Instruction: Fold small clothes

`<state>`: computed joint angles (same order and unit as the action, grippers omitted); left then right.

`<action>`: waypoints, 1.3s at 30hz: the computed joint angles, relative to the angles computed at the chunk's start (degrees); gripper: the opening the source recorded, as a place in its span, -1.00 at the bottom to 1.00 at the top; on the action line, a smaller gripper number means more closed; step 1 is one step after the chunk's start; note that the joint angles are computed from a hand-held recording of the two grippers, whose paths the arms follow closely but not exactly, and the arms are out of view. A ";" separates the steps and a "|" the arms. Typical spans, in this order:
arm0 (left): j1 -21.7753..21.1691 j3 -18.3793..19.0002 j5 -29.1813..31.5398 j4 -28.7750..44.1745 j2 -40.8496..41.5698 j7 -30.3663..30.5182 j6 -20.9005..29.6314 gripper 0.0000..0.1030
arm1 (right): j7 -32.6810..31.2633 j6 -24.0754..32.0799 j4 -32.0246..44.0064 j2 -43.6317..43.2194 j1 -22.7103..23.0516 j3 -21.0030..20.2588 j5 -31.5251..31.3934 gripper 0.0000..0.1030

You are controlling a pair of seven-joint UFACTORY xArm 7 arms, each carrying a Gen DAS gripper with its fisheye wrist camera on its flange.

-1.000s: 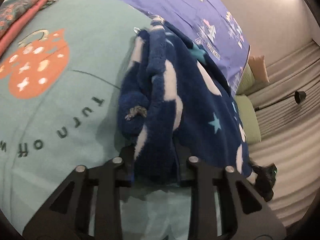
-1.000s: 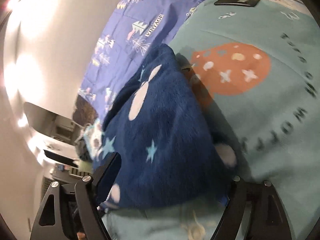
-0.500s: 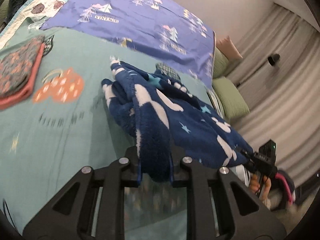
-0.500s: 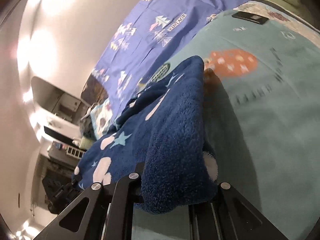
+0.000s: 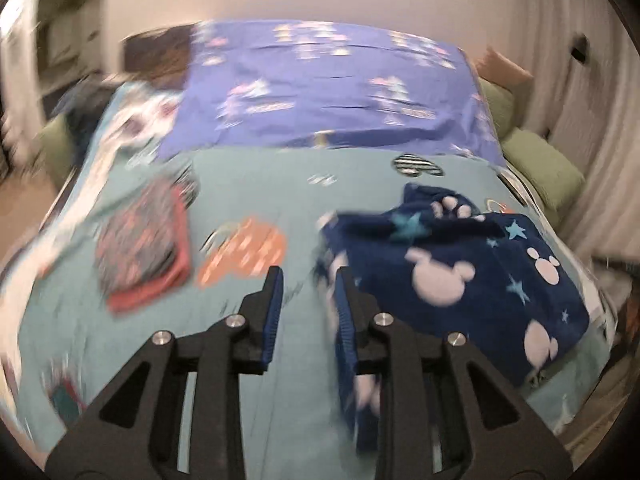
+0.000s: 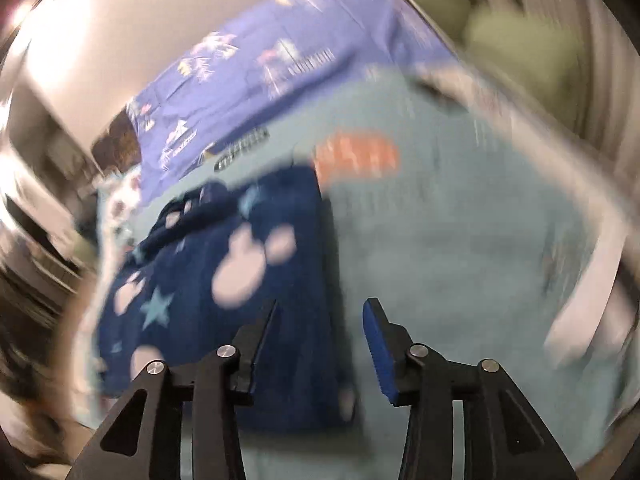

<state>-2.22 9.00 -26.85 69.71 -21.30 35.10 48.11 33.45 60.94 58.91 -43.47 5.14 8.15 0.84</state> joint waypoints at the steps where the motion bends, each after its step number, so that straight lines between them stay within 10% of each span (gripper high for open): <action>1: -1.90 -0.20 -1.29 4.07 4.39 1.58 1.09 -0.46 | -2.68 -1.90 2.68 3.73 1.08 -0.53 0.07 -0.08; 8: -4.05 -8.55 -1.53 25.54 26.96 0.83 9.36 -0.46 | -21.48 -5.56 24.69 33.25 7.66 -5.57 11.81 -0.06; 13: -2.92 -13.19 2.06 30.95 32.83 3.79 11.65 -0.46 | -22.89 -4.67 30.68 42.15 6.11 -3.75 9.55 -0.06; 39: -1.52 -12.64 0.64 23.33 27.29 14.30 16.94 -0.04 | -39.18 -2.60 23.11 39.34 7.33 -2.18 9.73 -0.06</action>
<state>-3.73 -3.64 -26.21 93.04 6.00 49.41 65.05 -5.73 58.33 82.02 -4.13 12.47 5.97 10.56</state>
